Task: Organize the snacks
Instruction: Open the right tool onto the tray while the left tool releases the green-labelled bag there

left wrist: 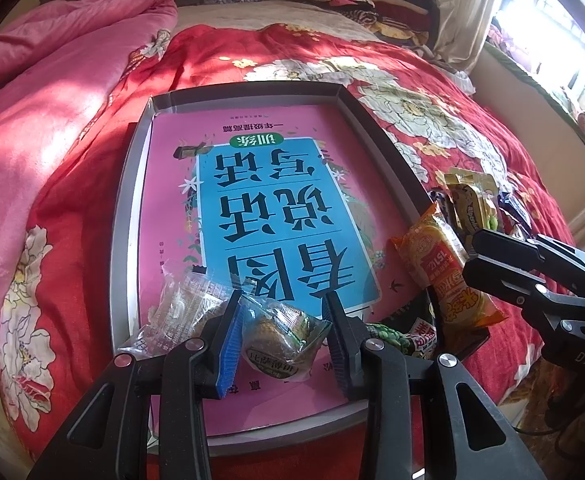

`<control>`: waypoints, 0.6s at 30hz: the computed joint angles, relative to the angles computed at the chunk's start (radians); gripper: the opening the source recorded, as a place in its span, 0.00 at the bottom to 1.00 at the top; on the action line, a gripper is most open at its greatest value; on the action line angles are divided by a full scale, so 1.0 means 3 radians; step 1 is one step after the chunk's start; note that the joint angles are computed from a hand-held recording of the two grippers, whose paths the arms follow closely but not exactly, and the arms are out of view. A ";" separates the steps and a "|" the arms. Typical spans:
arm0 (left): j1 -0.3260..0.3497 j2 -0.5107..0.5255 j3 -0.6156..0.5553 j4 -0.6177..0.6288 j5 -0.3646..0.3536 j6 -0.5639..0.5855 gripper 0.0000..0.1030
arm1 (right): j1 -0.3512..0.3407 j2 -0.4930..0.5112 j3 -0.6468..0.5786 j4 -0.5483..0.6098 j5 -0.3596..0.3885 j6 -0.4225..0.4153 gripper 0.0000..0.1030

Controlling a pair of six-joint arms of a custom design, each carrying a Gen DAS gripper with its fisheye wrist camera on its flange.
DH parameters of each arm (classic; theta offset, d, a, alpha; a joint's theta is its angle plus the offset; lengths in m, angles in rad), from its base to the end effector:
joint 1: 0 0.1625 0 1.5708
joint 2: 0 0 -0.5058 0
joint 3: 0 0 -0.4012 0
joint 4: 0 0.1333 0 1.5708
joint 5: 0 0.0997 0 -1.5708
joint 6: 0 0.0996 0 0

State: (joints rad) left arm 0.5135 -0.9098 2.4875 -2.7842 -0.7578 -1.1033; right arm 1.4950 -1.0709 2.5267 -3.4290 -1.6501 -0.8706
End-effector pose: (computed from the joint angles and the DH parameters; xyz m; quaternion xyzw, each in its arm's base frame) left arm -0.2269 -0.3641 0.0611 0.0508 0.9047 -0.2646 0.3299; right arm 0.0933 -0.4274 0.1555 0.3716 -0.9058 0.1600 0.1256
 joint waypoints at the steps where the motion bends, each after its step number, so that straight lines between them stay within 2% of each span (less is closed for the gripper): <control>1: -0.0005 -0.0001 0.0006 -0.0021 0.0006 0.0006 0.38 | 0.0004 -0.0004 0.0007 -0.0014 0.0000 -0.0017 0.37; 12: -0.0077 -0.0016 0.0050 -0.0167 0.0141 0.0035 0.46 | 0.0022 -0.0039 0.0070 -0.0134 0.0057 -0.0146 0.42; 18: -0.0139 -0.0021 0.0117 -0.0399 0.0230 0.0083 0.51 | 0.0015 -0.0073 0.0078 -0.0182 0.0103 -0.0164 0.43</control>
